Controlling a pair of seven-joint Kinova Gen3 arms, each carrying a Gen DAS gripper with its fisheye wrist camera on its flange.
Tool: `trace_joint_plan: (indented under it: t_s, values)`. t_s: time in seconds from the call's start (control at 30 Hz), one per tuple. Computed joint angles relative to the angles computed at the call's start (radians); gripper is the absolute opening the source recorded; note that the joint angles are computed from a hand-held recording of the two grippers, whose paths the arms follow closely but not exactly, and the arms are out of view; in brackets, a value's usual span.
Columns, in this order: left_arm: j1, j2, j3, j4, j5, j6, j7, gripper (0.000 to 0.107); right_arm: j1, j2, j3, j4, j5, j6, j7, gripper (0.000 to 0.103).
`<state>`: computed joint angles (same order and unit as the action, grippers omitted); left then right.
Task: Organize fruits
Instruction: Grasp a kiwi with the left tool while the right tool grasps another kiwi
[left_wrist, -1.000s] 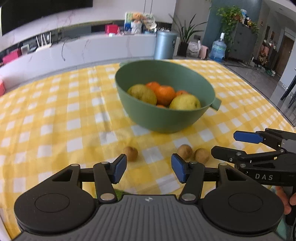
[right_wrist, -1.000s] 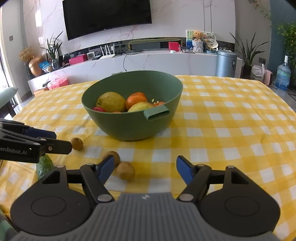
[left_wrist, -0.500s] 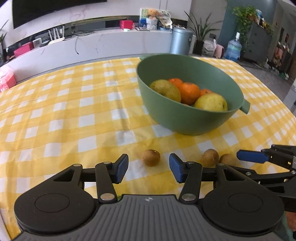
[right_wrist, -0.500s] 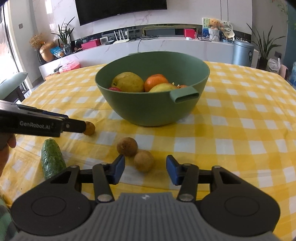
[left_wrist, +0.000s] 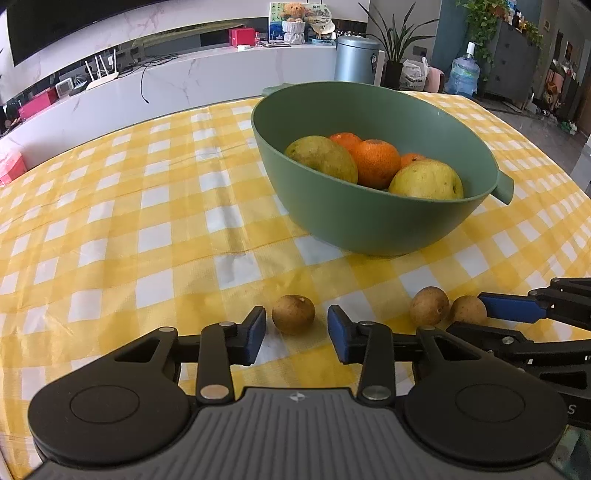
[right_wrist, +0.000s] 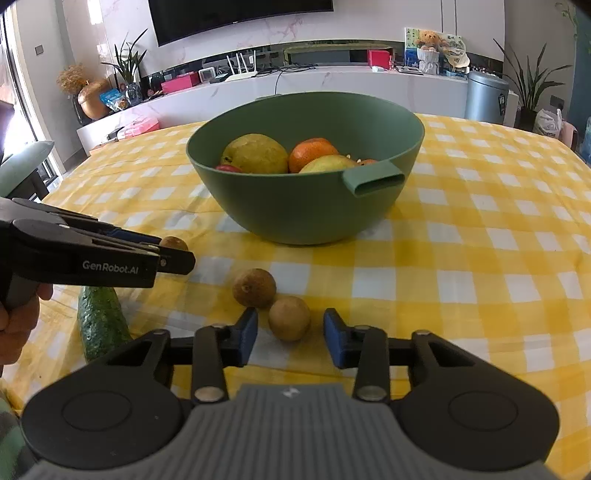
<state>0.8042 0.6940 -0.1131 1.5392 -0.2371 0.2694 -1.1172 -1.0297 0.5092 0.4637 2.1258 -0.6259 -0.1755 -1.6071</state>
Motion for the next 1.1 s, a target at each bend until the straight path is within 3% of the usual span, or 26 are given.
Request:
trace_joint_plan:
  t_s: [0.33, 0.47, 0.53, 0.73, 0.9, 1.1]
  values:
    - [0.004, 0.007, -0.004, -0.010, -0.005, 0.005, 0.002, 0.037, -0.027, 0.014, 0.031, -0.008, -0.003, 0.009, 0.006, 0.032]
    - [-0.002, 0.007, 0.002, -0.008, -0.001, 0.002, 0.001, 0.028, -0.076, 0.029, 0.086, -0.016, -0.009, 0.032, 0.009, 0.027]
    - [-0.005, 0.007, 0.004, -0.008, 0.003, 0.001, 0.001, 0.028, -0.079, 0.029, 0.090, -0.016, 0.005, 0.034, -0.004, 0.021]
    - [0.010, -0.007, -0.014, 0.007, 0.005, -0.007, 0.019, 0.028, -0.090, 0.029, 0.104, -0.013, 0.035, 0.039, -0.036, 0.021]
    - [0.038, -0.051, -0.047, 0.071, 0.008, -0.080, 0.035, 0.028, -0.131, 0.009, 0.126, 0.027, 0.017, -0.022, -0.040, 0.021]
    - [0.107, -0.097, -0.131, 0.131, 0.050, -0.181, 0.033, 0.028, -0.164, -0.037, 0.118, 0.077, -0.056, -0.116, 0.047, 0.021]
